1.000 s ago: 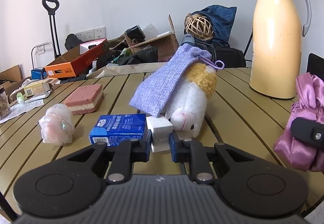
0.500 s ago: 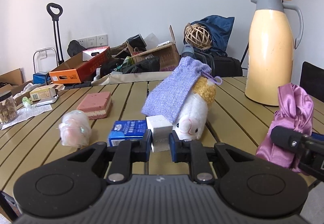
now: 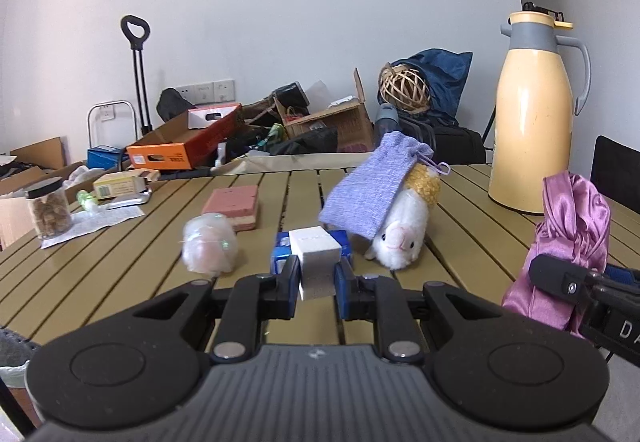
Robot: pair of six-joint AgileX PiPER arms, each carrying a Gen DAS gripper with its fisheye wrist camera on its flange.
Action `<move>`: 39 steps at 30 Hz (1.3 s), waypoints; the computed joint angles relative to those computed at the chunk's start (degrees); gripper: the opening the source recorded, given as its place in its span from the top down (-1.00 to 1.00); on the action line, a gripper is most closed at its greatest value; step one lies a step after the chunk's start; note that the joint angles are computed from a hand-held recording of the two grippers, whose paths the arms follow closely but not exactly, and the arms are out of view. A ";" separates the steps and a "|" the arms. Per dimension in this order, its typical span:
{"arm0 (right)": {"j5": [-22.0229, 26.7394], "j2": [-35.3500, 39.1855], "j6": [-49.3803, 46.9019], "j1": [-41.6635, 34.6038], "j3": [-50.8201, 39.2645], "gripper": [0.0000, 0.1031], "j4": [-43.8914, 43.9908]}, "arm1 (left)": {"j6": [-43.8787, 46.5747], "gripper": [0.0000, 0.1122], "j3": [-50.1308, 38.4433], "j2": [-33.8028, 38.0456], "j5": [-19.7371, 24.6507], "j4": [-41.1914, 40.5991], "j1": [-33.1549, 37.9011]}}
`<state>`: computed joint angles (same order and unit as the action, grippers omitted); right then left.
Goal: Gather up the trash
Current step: 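Carry the white block and pink scrunchie down toward the black bin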
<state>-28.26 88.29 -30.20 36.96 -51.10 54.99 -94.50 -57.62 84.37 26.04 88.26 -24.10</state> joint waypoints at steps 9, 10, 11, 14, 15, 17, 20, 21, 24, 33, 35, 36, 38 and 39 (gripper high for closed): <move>-2.52 -3.89 -3.11 6.09 5.14 0.19 4.73 | 0.02 0.66 10.20 -9.63 2.49 -2.52 -1.34; -2.59 -4.35 -3.69 6.76 5.64 0.19 5.42 | 0.28 0.66 11.13 -10.72 2.72 -2.97 -1.62; -2.74 -4.86 -4.39 7.48 6.22 0.19 6.20 | 0.36 0.66 12.09 -11.80 3.00 -3.26 -1.89; -3.55 -6.17 -6.68 10.01 7.95 0.19 9.06 | 0.84 0.66 14.69 -14.85 3.71 -4.39 -2.90; -3.72 -6.64 -7.40 10.81 8.52 0.19 10.09 | 1.29 0.66 15.58 -15.88 3.81 -4.92 -3.15; -3.64 -7.20 -9.13 12.11 9.12 0.19 12.15 | 2.20 0.66 17.17 -17.68 4.38 -6.10 -4.02; -4.48 -7.66 -12.24 14.68 9.92 0.19 15.92 | 4.05 0.66 19.10 -19.76 4.94 -8.07 -4.81; -4.65 -7.90 -12.93 15.31 10.32 0.19 16.79 | 4.58 0.66 19.80 -20.38 5.28 -8.67 -5.17; -5.09 -8.41 -14.45 17.14 11.28 0.19 19.21 | 6.46 0.66 21.65 -22.15 5.26 -10.88 -5.51; -3.94 -7.94 -17.69 19.53 12.61 0.19 24.46 | 11.56 0.66 26.64 -24.87 4.83 -16.89 -5.58; -3.51 -7.35 -18.20 19.98 12.81 0.19 25.69 | 12.77 0.66 27.54 -24.62 4.17 -18.26 -5.07; -3.21 -7.04 -18.38 20.10 12.96 0.19 26.24 | 13.54 0.66 27.99 -24.60 3.68 -19.02 -4.64; -2.33 -6.52 -18.62 20.04 13.27 0.19 27.15 | 14.79 0.66 28.96 -24.46 2.78 -20.27 -3.78; -1.87 -6.35 -18.60 19.91 13.52 0.19 27.43 | 15.64 0.66 29.48 -24.36 2.15 -20.95 -3.13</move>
<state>-30.13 81.93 -48.79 56.87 -37.57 82.41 -78.87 -28.14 60.01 28.19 67.31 -27.23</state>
